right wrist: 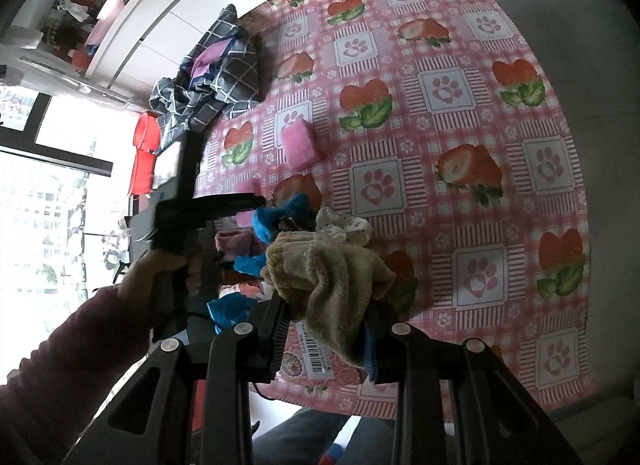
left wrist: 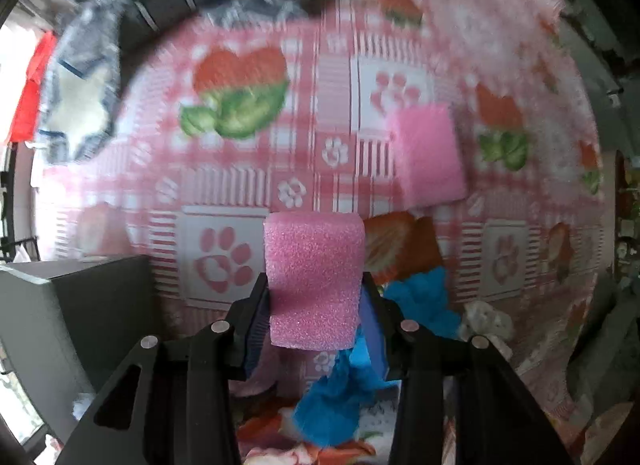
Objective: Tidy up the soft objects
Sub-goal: 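Carry the pink sponge and beige sock over the white box with both tools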
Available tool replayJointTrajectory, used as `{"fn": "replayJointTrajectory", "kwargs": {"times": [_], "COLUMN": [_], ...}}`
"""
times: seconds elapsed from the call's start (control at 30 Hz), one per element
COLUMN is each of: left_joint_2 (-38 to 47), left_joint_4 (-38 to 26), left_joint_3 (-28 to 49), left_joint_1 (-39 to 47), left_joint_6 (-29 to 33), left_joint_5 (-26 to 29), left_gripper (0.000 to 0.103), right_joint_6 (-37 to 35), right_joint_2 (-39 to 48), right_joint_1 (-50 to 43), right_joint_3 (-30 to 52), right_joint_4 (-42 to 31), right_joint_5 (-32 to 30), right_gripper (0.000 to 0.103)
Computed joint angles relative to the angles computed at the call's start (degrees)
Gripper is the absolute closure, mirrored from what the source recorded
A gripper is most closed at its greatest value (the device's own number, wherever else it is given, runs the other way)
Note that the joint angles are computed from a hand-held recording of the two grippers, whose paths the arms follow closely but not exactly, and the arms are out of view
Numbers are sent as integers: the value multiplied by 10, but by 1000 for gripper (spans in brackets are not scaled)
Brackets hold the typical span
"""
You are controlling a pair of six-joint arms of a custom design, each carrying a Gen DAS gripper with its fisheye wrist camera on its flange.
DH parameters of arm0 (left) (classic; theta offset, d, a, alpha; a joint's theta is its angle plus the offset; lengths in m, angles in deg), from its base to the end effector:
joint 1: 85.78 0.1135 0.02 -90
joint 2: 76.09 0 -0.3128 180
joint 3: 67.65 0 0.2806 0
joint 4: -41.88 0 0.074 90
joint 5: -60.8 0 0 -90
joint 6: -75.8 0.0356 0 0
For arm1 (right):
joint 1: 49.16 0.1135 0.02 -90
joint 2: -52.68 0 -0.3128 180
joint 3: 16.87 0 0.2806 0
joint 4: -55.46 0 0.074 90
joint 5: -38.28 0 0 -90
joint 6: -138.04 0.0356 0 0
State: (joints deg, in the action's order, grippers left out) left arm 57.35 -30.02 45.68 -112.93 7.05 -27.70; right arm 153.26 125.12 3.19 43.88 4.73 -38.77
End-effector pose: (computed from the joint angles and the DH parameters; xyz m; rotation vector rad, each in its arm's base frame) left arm 0.4398 -0.2266 0.1346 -1.2722 -2.8324 0.0378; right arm 0.1595 0.1936 0.2585 1.3008 2.4433 0.6051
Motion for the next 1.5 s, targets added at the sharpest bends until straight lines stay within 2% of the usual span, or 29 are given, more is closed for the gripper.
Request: {"fn": "replayJointTrajectory", "kwargs": {"times": [0.13, 0.33, 0.43, 0.57, 0.73, 0.87, 1.03, 1.3, 1.5], "left_joint_2": [-72, -132, -175, -219, -253, -255, -232, -201, -180], "left_joint_4": [15, -20, -30, -53, -59, -62, -59, -60, -65], "left_joint_3": [-44, -47, -75, -105, -135, -129, -97, -63, -41], "left_joint_1": [22, 52, 77, 128, 204, 266, 331, 391, 408], "left_joint_6": [27, 67, 105, 155, 215, 242, 242, 244, 234], "left_joint_5": [40, 99, 118, 133, 126, 120, 113, 105, 103], "left_gripper": [58, 58, 58, 58, 58, 58, 58, 58, 58], "right_joint_6": [6, 2, -6, -26, -77, -134, -210, -326, -380], "right_joint_2": [17, 60, 91, 141, 215, 281, 369, 521, 626], "right_joint_1": [11, 22, 26, 29, 21, 8, -6, -22, -34], "right_joint_3": [21, 69, 100, 143, 217, 294, 413, 660, 841], "right_joint_4": [-13, -20, -18, -2, 12, 12, -14, -117, -212], "right_joint_5": [5, 8, 5, -6, -34, -63, -102, -143, -167], "right_gripper": [71, 71, 71, 71, 71, 71, 71, 71, 71]}}
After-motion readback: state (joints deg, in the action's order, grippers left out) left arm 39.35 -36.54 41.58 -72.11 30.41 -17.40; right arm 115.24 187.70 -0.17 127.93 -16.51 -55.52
